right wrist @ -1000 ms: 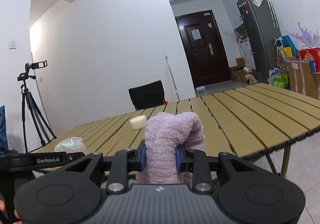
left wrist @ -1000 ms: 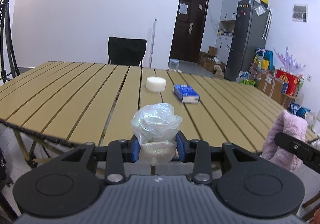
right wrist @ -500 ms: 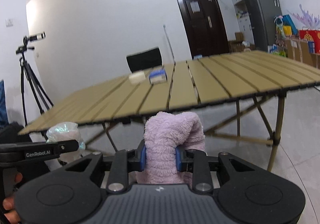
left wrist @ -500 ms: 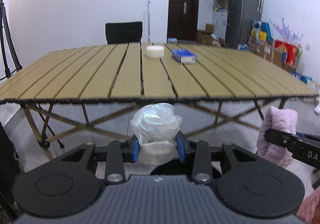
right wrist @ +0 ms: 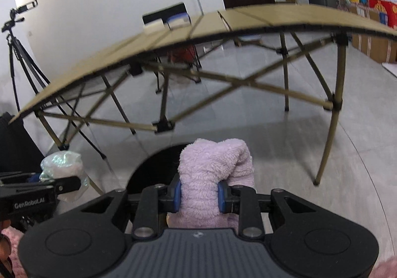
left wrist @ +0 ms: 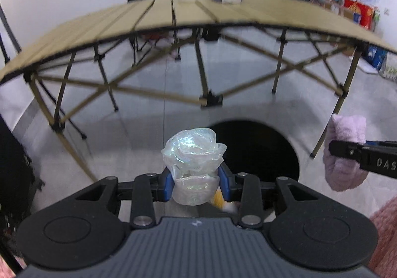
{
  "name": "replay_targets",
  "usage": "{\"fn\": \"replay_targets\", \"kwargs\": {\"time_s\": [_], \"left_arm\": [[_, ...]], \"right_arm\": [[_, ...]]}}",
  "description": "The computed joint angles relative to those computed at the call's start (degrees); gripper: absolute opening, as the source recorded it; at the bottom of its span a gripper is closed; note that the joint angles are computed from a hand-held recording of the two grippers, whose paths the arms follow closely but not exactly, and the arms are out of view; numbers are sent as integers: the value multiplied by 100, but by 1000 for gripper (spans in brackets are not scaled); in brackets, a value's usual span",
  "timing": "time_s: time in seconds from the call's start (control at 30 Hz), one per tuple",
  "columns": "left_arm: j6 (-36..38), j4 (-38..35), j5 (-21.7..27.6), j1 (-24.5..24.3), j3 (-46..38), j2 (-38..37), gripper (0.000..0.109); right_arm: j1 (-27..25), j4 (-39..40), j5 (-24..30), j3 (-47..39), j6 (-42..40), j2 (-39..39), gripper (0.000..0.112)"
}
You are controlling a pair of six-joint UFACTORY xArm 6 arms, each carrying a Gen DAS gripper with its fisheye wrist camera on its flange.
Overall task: Collect trash
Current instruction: 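Lower the left tool over the bin and open it to drop the bag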
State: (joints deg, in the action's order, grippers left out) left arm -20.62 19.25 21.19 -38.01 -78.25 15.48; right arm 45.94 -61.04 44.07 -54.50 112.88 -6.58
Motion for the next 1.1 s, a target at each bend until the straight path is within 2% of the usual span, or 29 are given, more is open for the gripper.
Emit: {"fn": "replay_targets", "kwargs": {"time_s": [0.3,0.57,1.1], "left_arm": [[-29,-77,658,-67,44,50,36],[167,-484,1417,-56,-301,358,36],[465,-1025,2127,-178,-1521,1144,36]], "right_arm": [[-16,555,-180,142,-190,103,26],[-20,988,-229,362,-212,156,26],[-258,1193,-382,589,-148,130,26]]}}
